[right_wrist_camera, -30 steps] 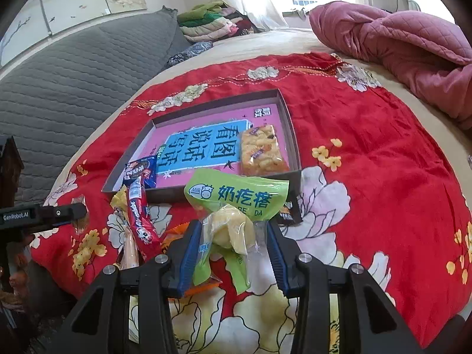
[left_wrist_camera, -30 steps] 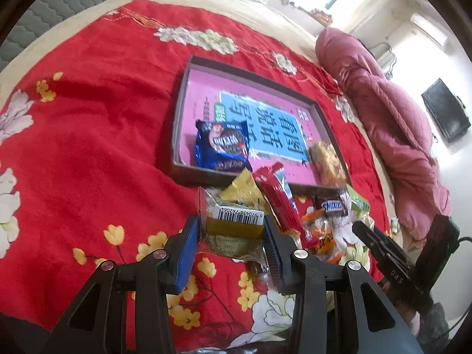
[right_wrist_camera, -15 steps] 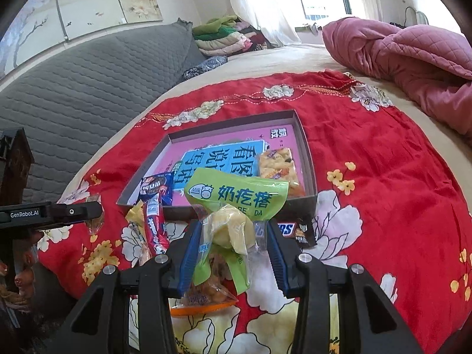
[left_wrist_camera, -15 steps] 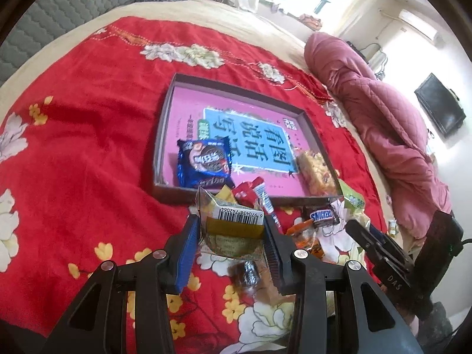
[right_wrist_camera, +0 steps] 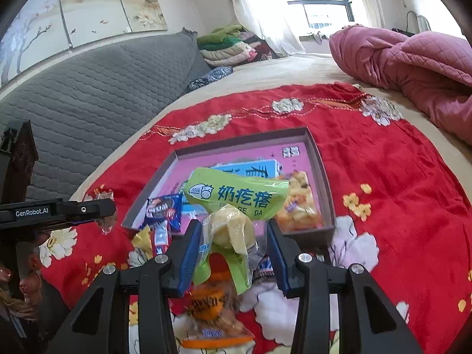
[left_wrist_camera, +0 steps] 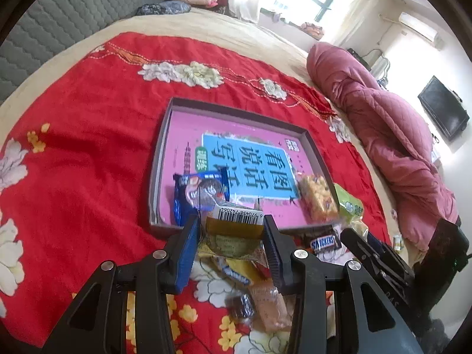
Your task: Organize snacks
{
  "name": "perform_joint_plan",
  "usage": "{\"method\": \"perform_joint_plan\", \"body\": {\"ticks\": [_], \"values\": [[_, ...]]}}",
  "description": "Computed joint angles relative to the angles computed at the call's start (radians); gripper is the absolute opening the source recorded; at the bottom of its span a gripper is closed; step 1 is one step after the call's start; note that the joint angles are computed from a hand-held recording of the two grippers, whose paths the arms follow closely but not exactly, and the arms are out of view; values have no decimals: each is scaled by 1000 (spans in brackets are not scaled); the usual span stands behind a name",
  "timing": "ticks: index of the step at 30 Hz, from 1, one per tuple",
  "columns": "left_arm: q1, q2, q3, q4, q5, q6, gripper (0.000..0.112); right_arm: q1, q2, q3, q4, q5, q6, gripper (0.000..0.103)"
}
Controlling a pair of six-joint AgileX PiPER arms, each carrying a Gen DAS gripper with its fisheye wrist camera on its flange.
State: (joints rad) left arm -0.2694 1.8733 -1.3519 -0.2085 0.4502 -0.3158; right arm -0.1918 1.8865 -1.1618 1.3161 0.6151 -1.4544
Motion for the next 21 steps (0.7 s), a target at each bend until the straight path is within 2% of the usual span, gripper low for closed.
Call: {"method": "perform_joint_plan", "body": {"ticks": [7,21], "values": [[-16,31,-69,77,27,-84,44,32,24,-34,8,-18,12,44],[-38,163,-266,114,106,-153,44,50,88,-108,49,-46,15,44]]}}
